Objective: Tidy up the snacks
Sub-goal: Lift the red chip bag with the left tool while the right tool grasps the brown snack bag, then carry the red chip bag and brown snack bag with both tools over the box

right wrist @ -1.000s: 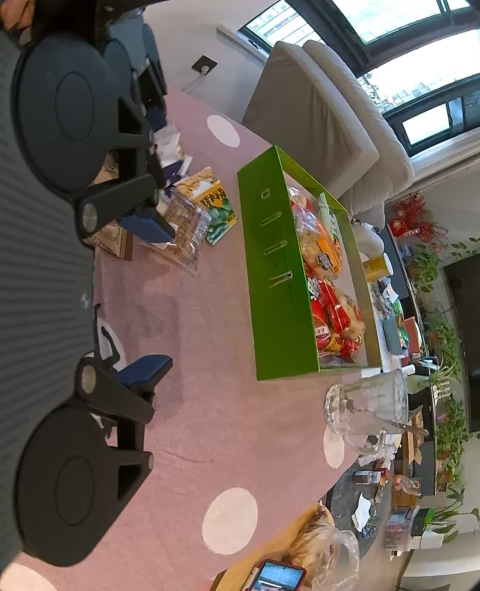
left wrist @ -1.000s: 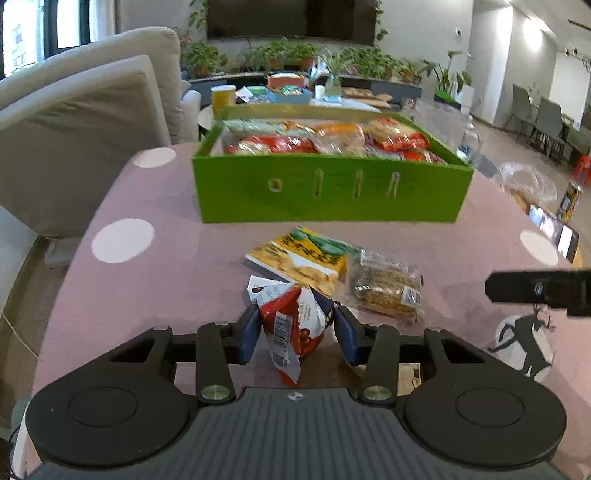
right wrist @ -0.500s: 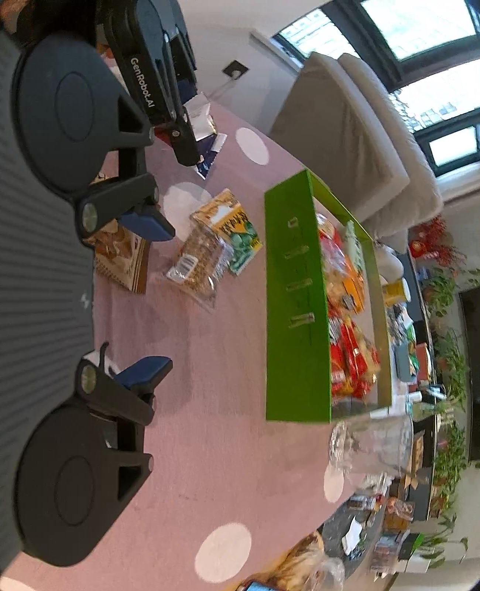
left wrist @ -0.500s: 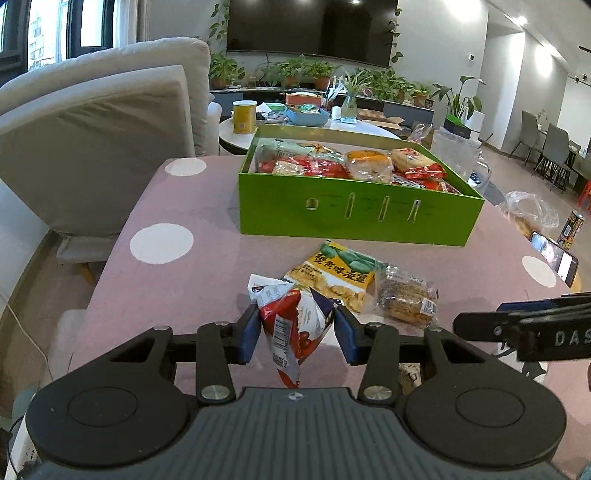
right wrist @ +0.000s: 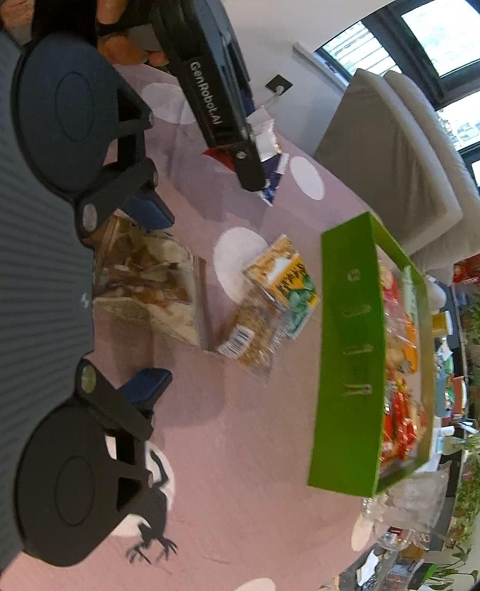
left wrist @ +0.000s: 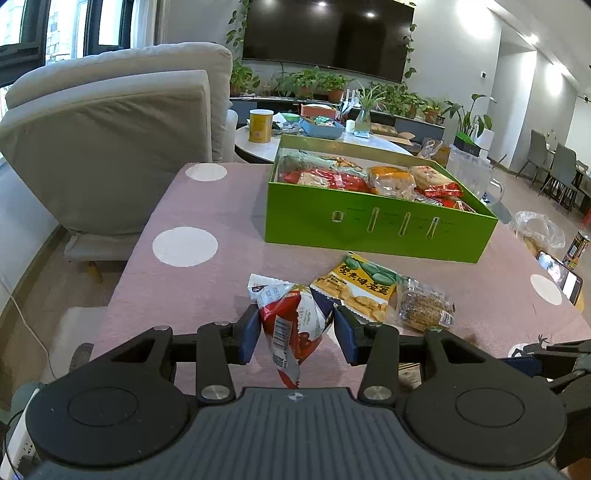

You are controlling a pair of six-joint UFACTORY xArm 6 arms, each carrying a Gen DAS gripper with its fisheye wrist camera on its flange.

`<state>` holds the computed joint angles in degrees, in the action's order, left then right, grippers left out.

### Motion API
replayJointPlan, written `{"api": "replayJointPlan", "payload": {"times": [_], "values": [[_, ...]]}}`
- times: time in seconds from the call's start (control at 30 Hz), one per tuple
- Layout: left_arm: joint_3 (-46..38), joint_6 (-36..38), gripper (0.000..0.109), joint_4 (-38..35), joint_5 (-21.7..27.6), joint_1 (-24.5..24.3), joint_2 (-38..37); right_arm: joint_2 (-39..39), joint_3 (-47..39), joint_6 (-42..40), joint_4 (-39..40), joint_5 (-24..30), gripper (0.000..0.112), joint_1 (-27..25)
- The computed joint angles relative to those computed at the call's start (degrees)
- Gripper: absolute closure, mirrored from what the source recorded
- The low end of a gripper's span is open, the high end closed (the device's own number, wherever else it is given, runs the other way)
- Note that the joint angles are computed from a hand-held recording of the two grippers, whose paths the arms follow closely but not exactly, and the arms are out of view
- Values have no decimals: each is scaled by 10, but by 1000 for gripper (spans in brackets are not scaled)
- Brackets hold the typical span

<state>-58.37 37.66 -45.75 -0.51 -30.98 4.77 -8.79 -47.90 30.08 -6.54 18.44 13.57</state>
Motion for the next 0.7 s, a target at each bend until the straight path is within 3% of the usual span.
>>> {"api": "replayJointPlan", "payload": {"times": [0.33, 0.5, 0.7], "values": [[-5, 50, 68, -57, 7, 0, 1, 21, -25, 81, -111, 24, 23, 15], [-7, 52, 68, -63, 8, 1, 2, 24, -29, 146, -212, 30, 40, 13], [-7, 72, 68, -83, 9, -1, 0, 5, -4, 120, -160, -14, 45, -1]]}}
